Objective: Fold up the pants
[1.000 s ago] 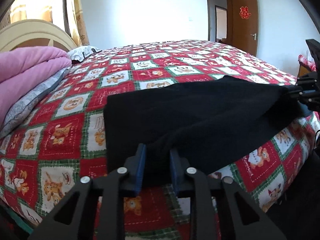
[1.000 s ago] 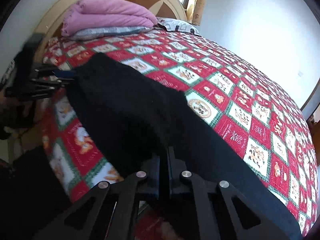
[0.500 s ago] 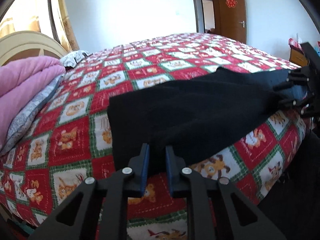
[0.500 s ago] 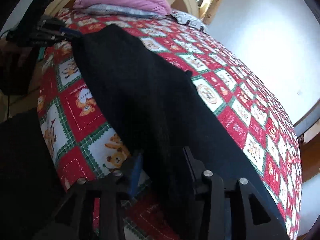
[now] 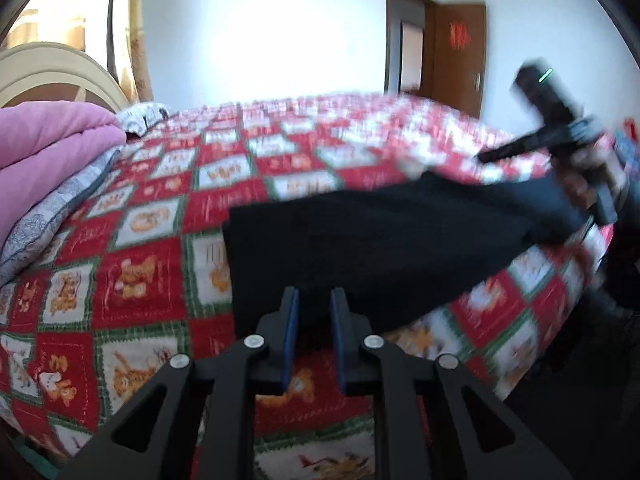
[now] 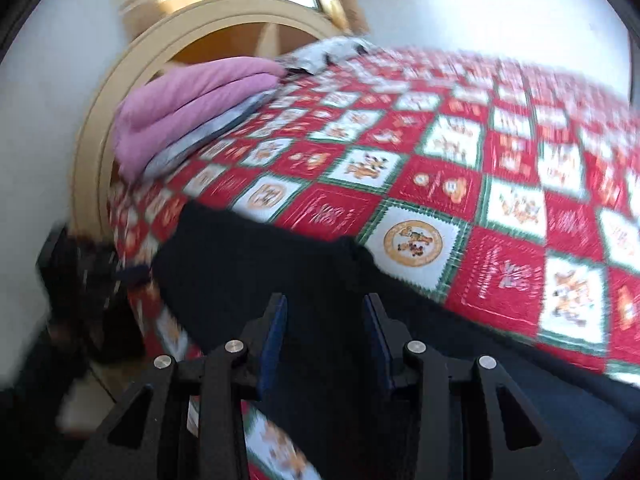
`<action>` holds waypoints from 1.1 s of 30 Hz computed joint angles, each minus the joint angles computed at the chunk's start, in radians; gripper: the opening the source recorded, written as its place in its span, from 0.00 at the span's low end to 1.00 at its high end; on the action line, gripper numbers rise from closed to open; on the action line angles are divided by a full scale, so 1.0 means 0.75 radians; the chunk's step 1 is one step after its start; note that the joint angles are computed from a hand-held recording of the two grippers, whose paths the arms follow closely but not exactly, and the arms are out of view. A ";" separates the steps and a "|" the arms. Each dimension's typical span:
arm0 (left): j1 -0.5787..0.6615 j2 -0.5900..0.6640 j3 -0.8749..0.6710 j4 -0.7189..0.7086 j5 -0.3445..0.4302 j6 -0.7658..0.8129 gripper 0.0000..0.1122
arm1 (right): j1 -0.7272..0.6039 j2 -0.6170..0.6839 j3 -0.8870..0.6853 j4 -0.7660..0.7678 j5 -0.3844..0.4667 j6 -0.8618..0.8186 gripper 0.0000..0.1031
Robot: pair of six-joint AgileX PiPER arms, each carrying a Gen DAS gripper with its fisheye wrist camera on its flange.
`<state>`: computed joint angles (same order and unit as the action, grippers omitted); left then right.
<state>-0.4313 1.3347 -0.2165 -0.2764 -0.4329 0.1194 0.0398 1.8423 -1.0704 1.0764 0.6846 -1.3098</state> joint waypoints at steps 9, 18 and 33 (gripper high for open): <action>0.095 0.169 -0.026 0.441 -0.238 -0.475 0.44 | 0.047 0.454 -0.552 -0.192 0.266 0.556 0.27; 0.095 0.376 -0.040 0.480 -0.337 -0.507 0.45 | 0.094 0.434 -0.566 -0.204 0.112 0.559 0.03; -0.049 0.086 -0.035 0.188 -0.207 -0.367 0.46 | -0.307 -0.053 0.088 -0.139 0.096 -0.010 0.51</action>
